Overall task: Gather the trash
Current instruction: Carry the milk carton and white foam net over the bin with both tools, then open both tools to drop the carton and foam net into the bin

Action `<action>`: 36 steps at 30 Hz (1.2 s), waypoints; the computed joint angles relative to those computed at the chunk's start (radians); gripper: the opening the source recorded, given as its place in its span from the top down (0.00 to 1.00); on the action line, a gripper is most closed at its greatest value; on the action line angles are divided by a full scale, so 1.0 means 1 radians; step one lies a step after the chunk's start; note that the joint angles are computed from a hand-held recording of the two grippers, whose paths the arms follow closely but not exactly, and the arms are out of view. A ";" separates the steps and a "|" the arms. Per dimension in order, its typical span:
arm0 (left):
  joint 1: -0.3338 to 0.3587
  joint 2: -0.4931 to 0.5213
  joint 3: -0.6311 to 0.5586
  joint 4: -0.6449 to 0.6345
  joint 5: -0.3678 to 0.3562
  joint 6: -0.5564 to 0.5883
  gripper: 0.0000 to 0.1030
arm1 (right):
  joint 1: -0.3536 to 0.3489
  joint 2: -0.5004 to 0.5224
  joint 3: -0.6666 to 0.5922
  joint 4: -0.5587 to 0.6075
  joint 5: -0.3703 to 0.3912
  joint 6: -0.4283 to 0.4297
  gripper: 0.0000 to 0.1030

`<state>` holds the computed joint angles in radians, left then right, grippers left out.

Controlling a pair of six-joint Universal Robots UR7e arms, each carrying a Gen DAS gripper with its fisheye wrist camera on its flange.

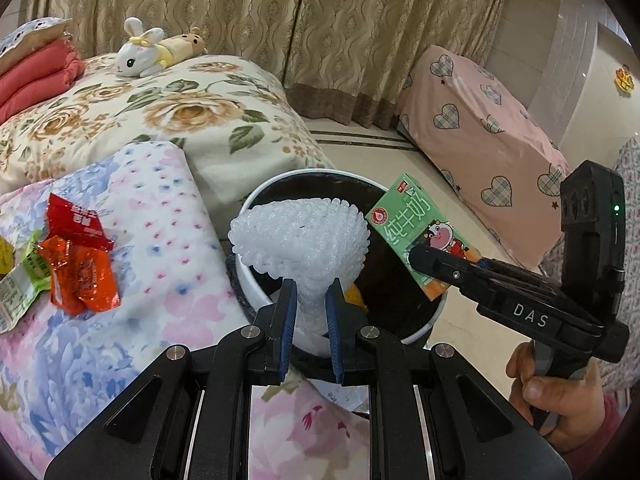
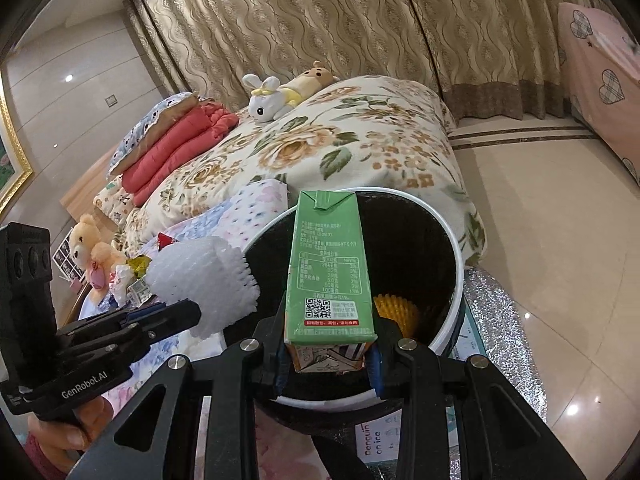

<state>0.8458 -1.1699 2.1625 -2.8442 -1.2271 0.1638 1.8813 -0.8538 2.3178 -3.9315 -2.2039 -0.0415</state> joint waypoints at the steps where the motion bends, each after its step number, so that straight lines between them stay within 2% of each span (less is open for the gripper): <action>1: 0.000 0.005 -0.003 0.004 0.000 -0.001 0.87 | -0.002 -0.001 -0.001 0.002 0.002 0.000 0.70; 16: 0.016 0.036 -0.033 0.038 -0.012 -0.009 0.84 | -0.032 -0.008 -0.019 0.048 0.008 0.004 0.70; 18: 0.020 0.035 -0.038 0.047 -0.027 -0.009 0.72 | -0.035 -0.010 -0.021 0.053 0.006 0.004 0.70; 19: 0.019 0.034 -0.036 0.043 -0.026 -0.008 0.69 | -0.035 -0.010 -0.022 0.056 0.003 0.006 0.69; 21: 0.017 0.032 -0.032 0.037 -0.019 -0.007 0.58 | -0.038 -0.011 -0.024 0.062 0.002 0.010 0.66; 23: 0.017 0.025 -0.027 0.032 -0.019 -0.009 0.51 | -0.038 -0.012 -0.023 0.068 -0.001 0.020 0.62; 27: 0.024 0.004 -0.011 0.019 -0.017 -0.016 0.43 | -0.028 -0.004 -0.020 0.045 -0.006 0.030 0.54; 28: 0.027 -0.001 -0.007 0.015 -0.016 -0.019 0.42 | -0.025 -0.002 -0.021 0.041 -0.008 0.028 0.53; 30: 0.035 -0.014 0.001 0.010 -0.020 -0.026 0.40 | -0.013 0.007 -0.025 0.026 -0.016 0.025 0.43; 34: 0.048 -0.047 0.025 -0.006 -0.007 -0.032 0.39 | 0.010 0.016 -0.037 0.012 -0.020 0.022 0.38; 36: 0.059 -0.063 0.036 -0.009 -0.001 -0.041 0.38 | 0.026 0.024 -0.046 0.004 -0.025 0.015 0.29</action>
<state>0.9044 -1.2330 2.1980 -2.8535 -1.2281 0.1233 1.9072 -0.8303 2.2722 -3.9279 -2.2294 -0.0262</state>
